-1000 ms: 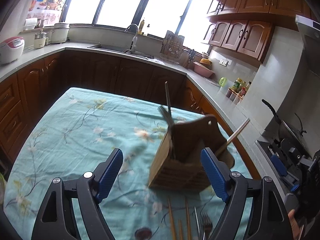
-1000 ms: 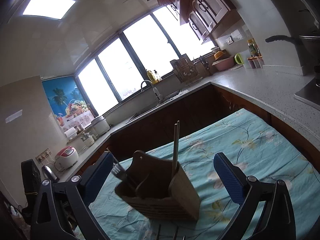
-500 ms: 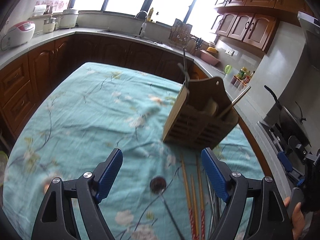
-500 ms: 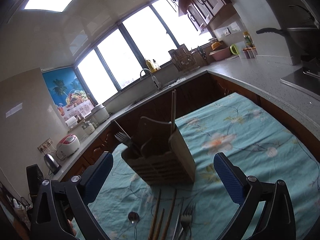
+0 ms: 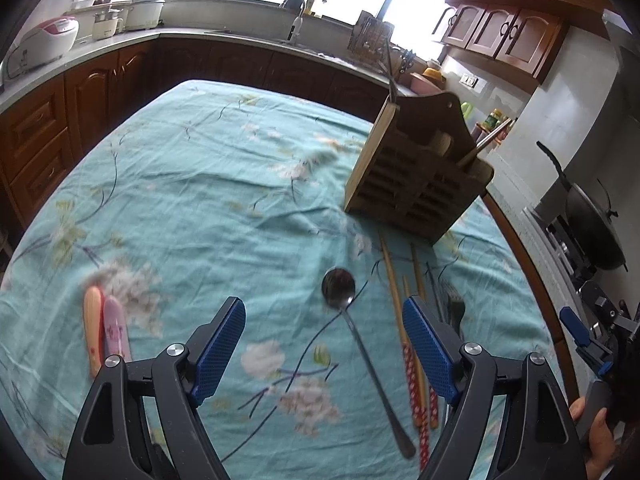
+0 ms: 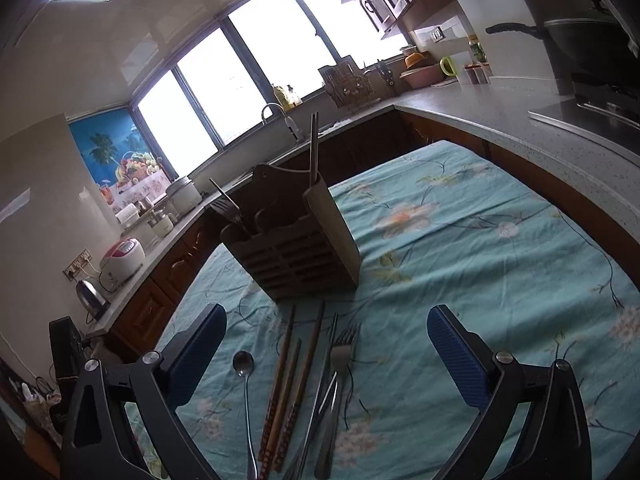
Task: Organize utensils
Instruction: 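Move both open tools back toward the remaining utensils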
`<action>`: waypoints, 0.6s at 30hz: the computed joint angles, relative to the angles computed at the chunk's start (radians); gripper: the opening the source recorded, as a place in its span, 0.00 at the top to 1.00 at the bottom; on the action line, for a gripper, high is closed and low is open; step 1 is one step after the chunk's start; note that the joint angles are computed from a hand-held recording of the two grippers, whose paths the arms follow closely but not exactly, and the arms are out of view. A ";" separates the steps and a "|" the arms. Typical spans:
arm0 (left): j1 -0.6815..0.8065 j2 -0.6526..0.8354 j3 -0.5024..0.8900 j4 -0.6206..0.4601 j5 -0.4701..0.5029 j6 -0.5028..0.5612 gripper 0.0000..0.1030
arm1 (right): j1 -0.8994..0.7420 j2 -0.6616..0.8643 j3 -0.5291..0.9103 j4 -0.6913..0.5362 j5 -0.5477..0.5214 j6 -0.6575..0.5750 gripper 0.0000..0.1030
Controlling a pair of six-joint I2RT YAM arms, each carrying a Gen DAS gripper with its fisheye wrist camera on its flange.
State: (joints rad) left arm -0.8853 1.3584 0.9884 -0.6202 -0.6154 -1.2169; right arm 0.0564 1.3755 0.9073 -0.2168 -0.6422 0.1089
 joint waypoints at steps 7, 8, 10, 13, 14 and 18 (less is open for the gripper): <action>-0.016 0.027 -0.002 -0.003 0.013 -0.030 0.22 | 0.004 -0.012 -0.047 -0.024 -0.010 -0.031 0.02; -0.017 0.030 0.001 -0.006 0.012 -0.031 0.22 | 0.006 -0.012 -0.054 -0.027 -0.010 -0.037 0.01; -0.015 0.036 0.003 -0.001 0.016 -0.026 0.22 | 0.007 -0.008 -0.059 -0.028 -0.007 -0.045 0.01; -0.008 0.049 0.011 0.001 0.024 -0.013 0.22 | 0.012 0.001 -0.061 -0.031 -0.005 -0.053 0.01; -0.005 0.054 0.014 0.001 0.027 -0.007 0.22 | 0.013 0.005 -0.060 -0.033 -0.005 -0.056 0.01; 0.017 0.074 0.026 0.003 0.046 0.016 0.22 | 0.021 0.031 -0.051 -0.038 0.004 -0.069 0.02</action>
